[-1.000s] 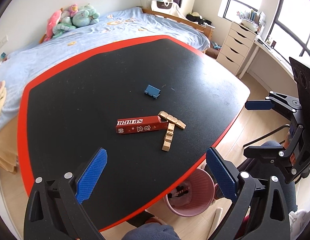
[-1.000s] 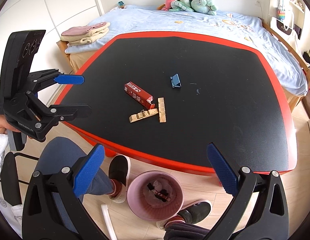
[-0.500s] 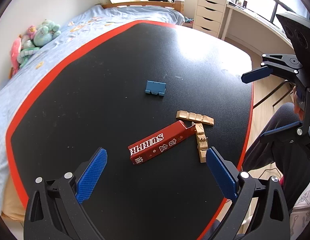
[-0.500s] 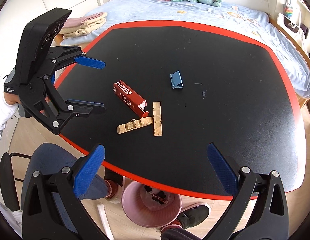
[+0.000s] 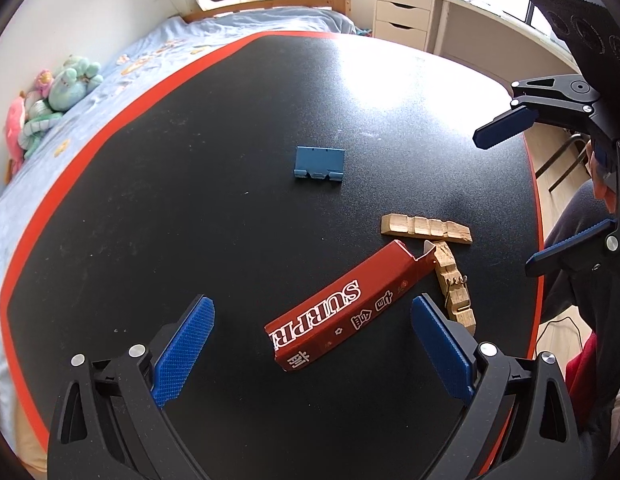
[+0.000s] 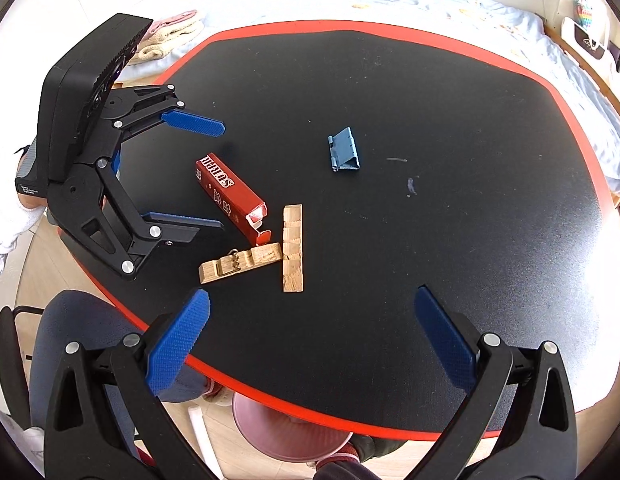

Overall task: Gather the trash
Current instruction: 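Grasp the red SURPRISE box with the left tool while the right tool grasps a wooden clothespin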

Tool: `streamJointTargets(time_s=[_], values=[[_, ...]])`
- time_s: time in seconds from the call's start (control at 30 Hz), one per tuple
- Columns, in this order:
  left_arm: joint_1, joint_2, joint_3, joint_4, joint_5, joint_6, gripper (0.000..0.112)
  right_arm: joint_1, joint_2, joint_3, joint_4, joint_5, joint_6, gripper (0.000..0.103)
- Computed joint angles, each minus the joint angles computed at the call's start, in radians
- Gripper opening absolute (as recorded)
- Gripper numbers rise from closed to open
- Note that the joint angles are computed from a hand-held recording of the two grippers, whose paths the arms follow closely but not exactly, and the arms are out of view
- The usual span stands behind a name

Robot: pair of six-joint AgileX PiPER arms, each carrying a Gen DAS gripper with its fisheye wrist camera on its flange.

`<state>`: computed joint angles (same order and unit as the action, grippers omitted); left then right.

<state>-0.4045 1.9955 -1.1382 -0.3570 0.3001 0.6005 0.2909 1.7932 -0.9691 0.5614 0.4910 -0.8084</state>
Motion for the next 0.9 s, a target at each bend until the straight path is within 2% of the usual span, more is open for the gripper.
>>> streamJointTargets(time_s=[0.23,0.3,0.5,0.63,0.67,0.7,0.8,0.9], values=[[-0.013,-0.003,0.009,-0.032,-0.024,-0.022,0.07,0.012,0.033,-0.014,-0.016,-0.025,0.014,0.1],[-0.013,-0.005,0.012,-0.049,-0.027,-0.021,0.059,0.014,0.039,-0.016,-0.014,-0.031,0.012,0.1],[-0.021,-0.009,0.004,0.02,-0.021,-0.142,0.036,0.015,0.066,-0.027,0.004,-0.058,-0.016,0.1],[-0.026,-0.02,0.02,-0.011,-0.022,-0.135,0.026,0.016,0.081,-0.036,0.018,-0.074,-0.03,0.099],[-0.029,-0.024,0.028,-0.003,-0.029,-0.152,0.021,0.017,0.082,-0.033,0.023,-0.08,-0.032,0.098],[-0.03,-0.026,0.031,0.01,-0.033,-0.175,0.014,0.022,0.086,-0.035,0.011,-0.089,-0.016,0.09],[-0.029,-0.026,0.036,-0.008,-0.042,-0.185,0.014,0.045,0.101,-0.058,-0.023,-0.116,0.035,0.083],[-0.029,-0.028,0.039,-0.018,-0.047,-0.21,0.014,0.07,0.115,-0.084,-0.101,-0.14,0.124,0.07]])
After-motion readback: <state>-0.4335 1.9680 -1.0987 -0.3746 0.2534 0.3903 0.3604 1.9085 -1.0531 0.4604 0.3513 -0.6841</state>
